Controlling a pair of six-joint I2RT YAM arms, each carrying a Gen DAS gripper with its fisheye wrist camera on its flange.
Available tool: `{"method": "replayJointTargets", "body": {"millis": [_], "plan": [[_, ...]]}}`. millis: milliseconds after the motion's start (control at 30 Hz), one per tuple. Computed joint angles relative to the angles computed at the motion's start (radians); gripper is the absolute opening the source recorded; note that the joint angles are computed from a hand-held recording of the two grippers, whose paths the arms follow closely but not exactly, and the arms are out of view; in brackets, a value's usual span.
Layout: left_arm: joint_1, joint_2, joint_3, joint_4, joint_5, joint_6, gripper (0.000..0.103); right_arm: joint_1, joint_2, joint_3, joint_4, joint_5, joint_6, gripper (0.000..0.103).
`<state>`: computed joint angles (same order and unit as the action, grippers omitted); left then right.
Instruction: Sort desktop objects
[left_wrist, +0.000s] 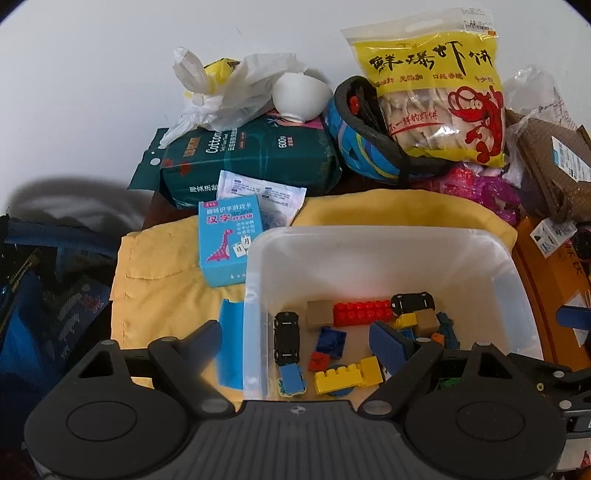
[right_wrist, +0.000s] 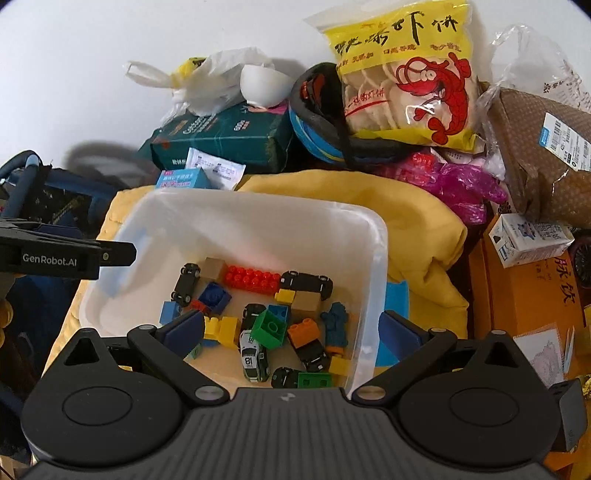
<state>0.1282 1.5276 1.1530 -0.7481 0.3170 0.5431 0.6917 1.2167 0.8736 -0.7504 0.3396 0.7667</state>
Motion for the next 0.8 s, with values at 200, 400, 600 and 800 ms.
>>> {"method": "replayJointTargets", "body": {"millis": [200, 400, 600, 800], "plan": [[-0.007, 0.002, 0.015, -0.038, -0.009, 0.012, 0.089, -0.010, 0.048, 0.060, -0.053, -0.004, -0.005, 0.103], [-0.022, -0.002, 0.017, -0.056, -0.026, 0.024, 0.089, -0.012, 0.078, 0.074, -0.072, -0.009, -0.009, 0.103], [-0.031, -0.016, 0.004, -0.048, -0.032, 0.028, 0.091, -0.020, 0.066, 0.046, -0.059, -0.014, 0.005, 0.103], [-0.031, -0.045, -0.022, -0.021, -0.011, 0.037, 0.091, -0.002, 0.062, 0.030, -0.060, -0.004, 0.020, 0.103]]}}
